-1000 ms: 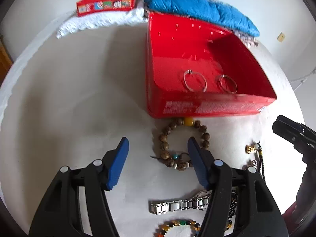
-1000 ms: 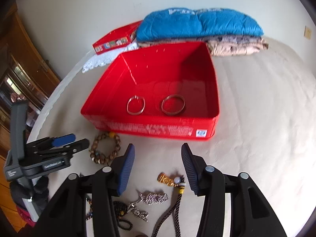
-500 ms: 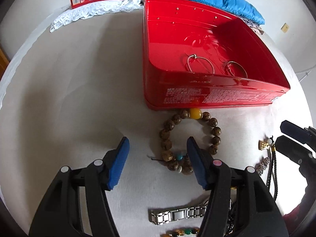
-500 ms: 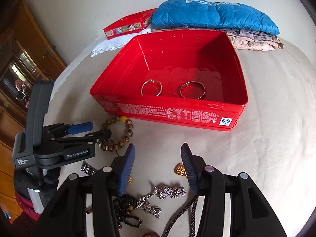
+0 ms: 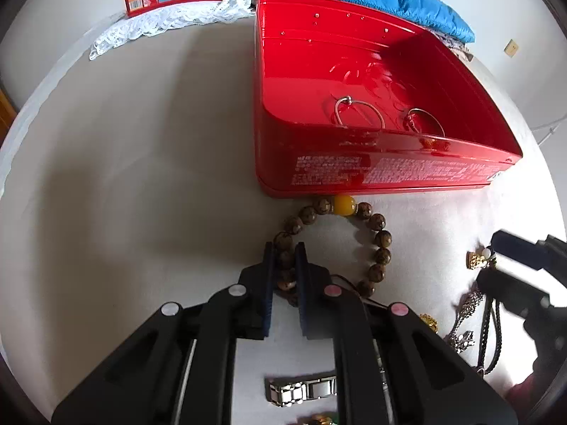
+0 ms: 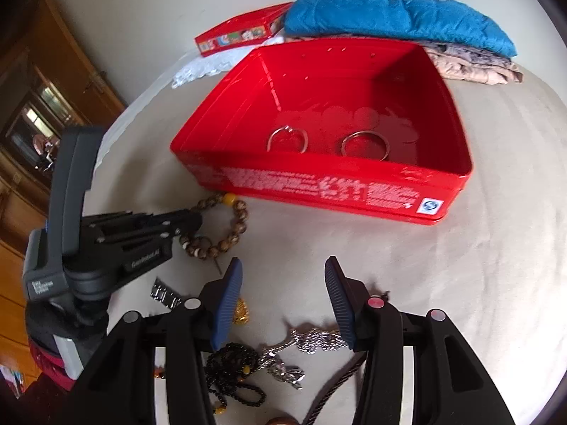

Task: Organize jewelry
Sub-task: 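Grasp the wooden bead bracelet with the left gripper while the right gripper grasps the gold pendant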

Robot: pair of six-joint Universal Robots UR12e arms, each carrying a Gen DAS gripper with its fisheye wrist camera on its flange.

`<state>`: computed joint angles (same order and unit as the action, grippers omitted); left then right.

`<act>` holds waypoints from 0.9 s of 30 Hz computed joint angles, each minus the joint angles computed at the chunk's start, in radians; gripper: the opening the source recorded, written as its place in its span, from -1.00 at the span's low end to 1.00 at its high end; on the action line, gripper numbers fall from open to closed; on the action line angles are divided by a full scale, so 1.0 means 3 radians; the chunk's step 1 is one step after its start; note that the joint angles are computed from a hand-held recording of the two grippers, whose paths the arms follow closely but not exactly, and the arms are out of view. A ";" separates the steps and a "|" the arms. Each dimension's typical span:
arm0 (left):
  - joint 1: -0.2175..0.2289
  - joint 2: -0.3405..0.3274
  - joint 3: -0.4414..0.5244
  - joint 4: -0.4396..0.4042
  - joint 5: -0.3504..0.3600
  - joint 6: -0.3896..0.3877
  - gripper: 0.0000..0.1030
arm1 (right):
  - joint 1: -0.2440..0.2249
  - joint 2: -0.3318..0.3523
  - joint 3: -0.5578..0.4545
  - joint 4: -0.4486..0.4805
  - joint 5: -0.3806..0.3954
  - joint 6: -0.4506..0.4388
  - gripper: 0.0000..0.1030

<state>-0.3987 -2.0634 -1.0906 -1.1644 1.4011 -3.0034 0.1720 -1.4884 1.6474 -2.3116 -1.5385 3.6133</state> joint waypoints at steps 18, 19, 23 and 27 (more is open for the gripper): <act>0.0137 0.0148 -0.0105 0.0180 -0.0427 -0.0048 -0.82 | 0.0068 0.0171 -0.0171 0.0445 0.0329 -0.0492 -0.41; 0.0136 0.0158 -0.0119 0.0203 -0.0433 -0.0043 -0.82 | 0.0081 0.0179 -0.0176 0.0442 0.0292 -0.0497 -0.42; 0.0133 0.0177 -0.0150 0.0247 -0.0416 -0.0031 -0.81 | 0.0112 0.0200 -0.0190 0.0435 0.0117 -0.0495 -0.80; 0.0130 0.0160 -0.0132 0.0225 -0.0389 -0.0041 -0.81 | 0.0081 0.0177 -0.0162 0.0335 -0.0098 -0.0236 -0.80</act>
